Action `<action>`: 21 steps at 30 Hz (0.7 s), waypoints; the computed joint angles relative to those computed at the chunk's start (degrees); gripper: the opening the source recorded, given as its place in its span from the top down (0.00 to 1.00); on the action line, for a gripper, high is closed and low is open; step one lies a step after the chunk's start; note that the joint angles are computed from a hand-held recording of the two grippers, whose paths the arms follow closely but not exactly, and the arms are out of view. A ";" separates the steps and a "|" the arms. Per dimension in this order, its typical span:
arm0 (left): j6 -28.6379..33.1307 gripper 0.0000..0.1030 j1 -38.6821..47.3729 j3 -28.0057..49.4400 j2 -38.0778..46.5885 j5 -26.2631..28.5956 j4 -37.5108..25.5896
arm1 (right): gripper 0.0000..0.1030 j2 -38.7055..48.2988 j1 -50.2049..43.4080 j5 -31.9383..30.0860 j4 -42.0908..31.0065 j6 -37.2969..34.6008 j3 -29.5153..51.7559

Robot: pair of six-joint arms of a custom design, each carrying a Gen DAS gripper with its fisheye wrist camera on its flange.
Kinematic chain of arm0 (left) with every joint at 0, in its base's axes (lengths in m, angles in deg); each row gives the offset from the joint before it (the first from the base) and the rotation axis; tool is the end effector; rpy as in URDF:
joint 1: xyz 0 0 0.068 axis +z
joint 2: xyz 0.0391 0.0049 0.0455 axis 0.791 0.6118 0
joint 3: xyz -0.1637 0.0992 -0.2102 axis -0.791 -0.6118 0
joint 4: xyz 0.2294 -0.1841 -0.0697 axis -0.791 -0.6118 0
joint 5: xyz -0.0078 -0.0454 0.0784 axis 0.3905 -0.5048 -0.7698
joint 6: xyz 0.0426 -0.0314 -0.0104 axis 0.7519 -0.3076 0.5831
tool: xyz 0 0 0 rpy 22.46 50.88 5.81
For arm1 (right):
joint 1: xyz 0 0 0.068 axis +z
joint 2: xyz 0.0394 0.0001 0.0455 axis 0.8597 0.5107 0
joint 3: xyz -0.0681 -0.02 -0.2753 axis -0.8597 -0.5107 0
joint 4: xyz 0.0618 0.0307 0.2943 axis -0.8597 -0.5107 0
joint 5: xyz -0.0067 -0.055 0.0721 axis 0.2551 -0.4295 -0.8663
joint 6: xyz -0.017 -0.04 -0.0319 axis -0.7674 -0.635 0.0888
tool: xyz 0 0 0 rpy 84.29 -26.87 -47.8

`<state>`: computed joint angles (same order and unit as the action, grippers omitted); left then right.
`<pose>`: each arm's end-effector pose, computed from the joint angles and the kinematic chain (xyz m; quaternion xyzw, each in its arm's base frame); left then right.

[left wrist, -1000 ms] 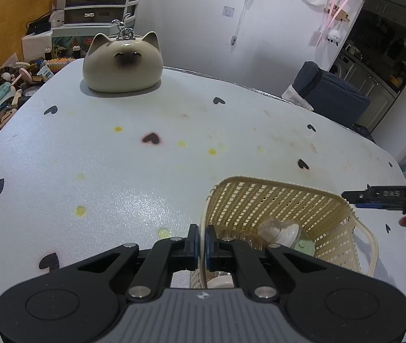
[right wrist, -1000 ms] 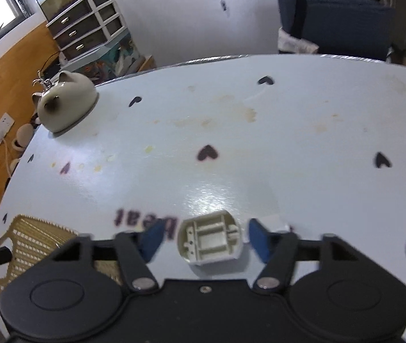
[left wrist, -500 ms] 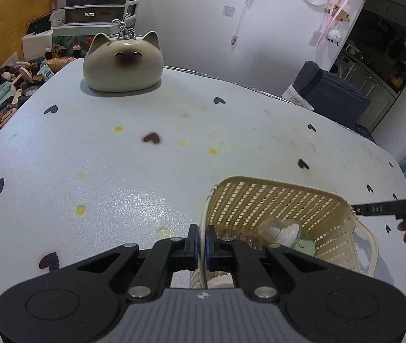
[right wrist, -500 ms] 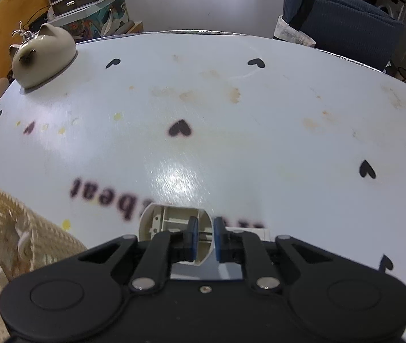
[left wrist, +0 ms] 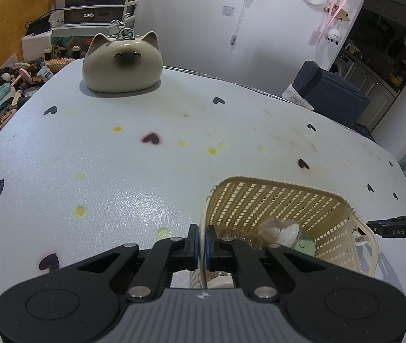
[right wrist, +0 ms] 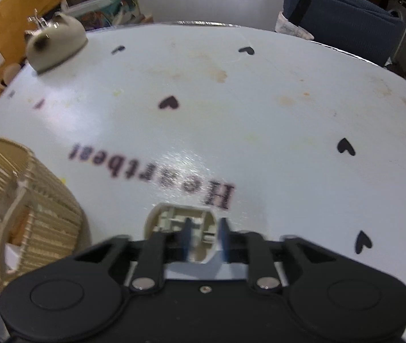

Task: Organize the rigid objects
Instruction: 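Move the right tool to the white plastic holder and grasp it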

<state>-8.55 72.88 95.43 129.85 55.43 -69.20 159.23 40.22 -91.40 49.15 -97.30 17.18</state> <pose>0.2082 0.0584 0.0724 0.1161 0.9327 -0.1530 0.3054 0.1587 -0.0471 0.0450 0.0537 0.9660 0.0372 0.2500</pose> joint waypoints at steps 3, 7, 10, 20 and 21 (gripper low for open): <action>0.00 0.96 0.00 0.00 0.00 0.00 0.00 | 0.47 -1.93 2.57 0.02 0.25 1.11 -0.91; 0.05 0.96 0.02 0.01 0.00 0.02 -0.04 | 0.34 0.46 8.07 3.29 3.02 3.57 -0.81; 0.02 0.96 0.01 0.08 -0.03 0.07 -0.12 | 0.29 4.25 11.43 6.13 5.66 4.25 -0.10; 0.01 0.96 0.06 0.25 -0.05 0.09 -0.27 | 0.36 9.81 15.48 11.61 14.29 6.03 -1.78; 0.02 0.96 0.08 0.26 -0.02 0.11 -0.24 | 0.36 9.63 15.13 11.33 14.93 5.77 -2.24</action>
